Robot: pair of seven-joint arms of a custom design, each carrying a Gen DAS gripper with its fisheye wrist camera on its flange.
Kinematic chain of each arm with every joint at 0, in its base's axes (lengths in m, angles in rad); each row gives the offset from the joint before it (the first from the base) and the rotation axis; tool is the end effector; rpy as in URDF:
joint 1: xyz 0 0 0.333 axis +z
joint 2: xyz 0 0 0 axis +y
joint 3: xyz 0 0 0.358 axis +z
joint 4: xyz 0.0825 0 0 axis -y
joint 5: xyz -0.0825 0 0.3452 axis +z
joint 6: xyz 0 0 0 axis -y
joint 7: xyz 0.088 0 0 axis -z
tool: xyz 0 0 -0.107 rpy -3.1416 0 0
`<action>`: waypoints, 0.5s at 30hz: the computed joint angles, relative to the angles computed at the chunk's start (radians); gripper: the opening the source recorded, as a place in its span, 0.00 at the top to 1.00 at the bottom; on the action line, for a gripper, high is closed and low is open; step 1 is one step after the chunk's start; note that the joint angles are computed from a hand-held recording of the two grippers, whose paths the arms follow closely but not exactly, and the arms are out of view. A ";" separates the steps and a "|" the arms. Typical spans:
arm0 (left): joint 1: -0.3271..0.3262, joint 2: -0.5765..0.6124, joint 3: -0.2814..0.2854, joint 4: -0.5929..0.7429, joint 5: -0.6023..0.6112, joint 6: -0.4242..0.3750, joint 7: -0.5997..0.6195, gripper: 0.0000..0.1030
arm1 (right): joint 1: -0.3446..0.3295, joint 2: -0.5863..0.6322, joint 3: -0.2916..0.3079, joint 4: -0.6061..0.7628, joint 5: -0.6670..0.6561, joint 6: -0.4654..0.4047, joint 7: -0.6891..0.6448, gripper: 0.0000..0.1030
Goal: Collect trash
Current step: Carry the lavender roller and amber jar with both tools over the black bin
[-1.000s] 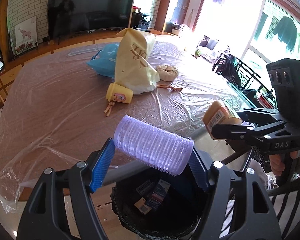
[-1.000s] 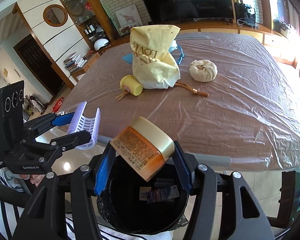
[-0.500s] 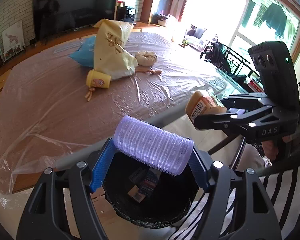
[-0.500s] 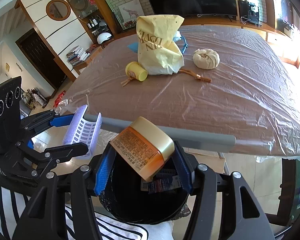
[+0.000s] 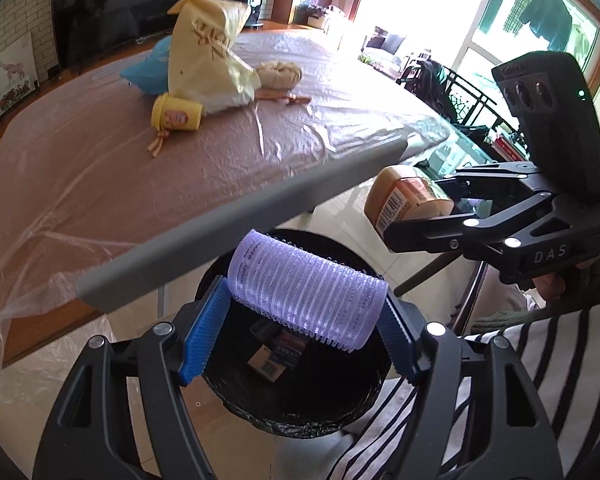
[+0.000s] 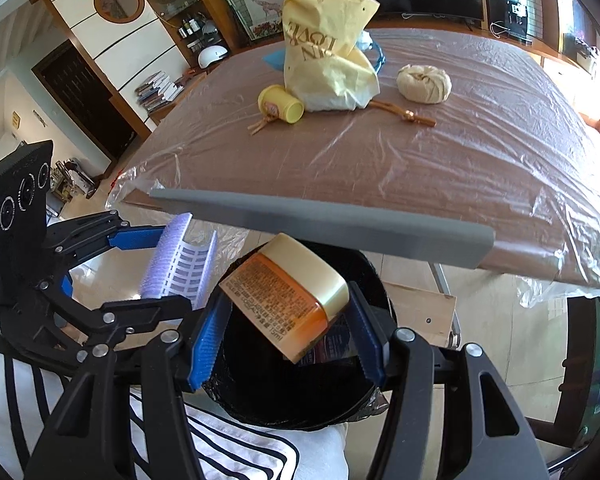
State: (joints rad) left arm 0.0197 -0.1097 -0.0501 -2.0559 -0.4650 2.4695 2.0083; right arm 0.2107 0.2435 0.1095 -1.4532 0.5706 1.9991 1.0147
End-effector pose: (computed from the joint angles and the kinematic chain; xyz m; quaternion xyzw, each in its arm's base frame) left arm 0.5236 -0.0162 0.5991 -0.6090 0.7295 -0.2911 0.1102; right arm 0.5964 0.2219 0.6343 -0.8611 0.3969 0.0616 0.3118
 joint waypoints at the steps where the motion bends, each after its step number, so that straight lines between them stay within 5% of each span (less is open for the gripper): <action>1: 0.001 0.003 0.000 -0.001 0.003 -0.006 -0.004 0.30 | 0.002 -0.002 0.000 -0.007 -0.006 0.002 -0.001 0.45; 15: 0.012 0.037 -0.012 -0.024 0.086 -0.024 -0.035 0.30 | 0.023 0.003 -0.002 -0.060 -0.076 -0.001 0.004 0.45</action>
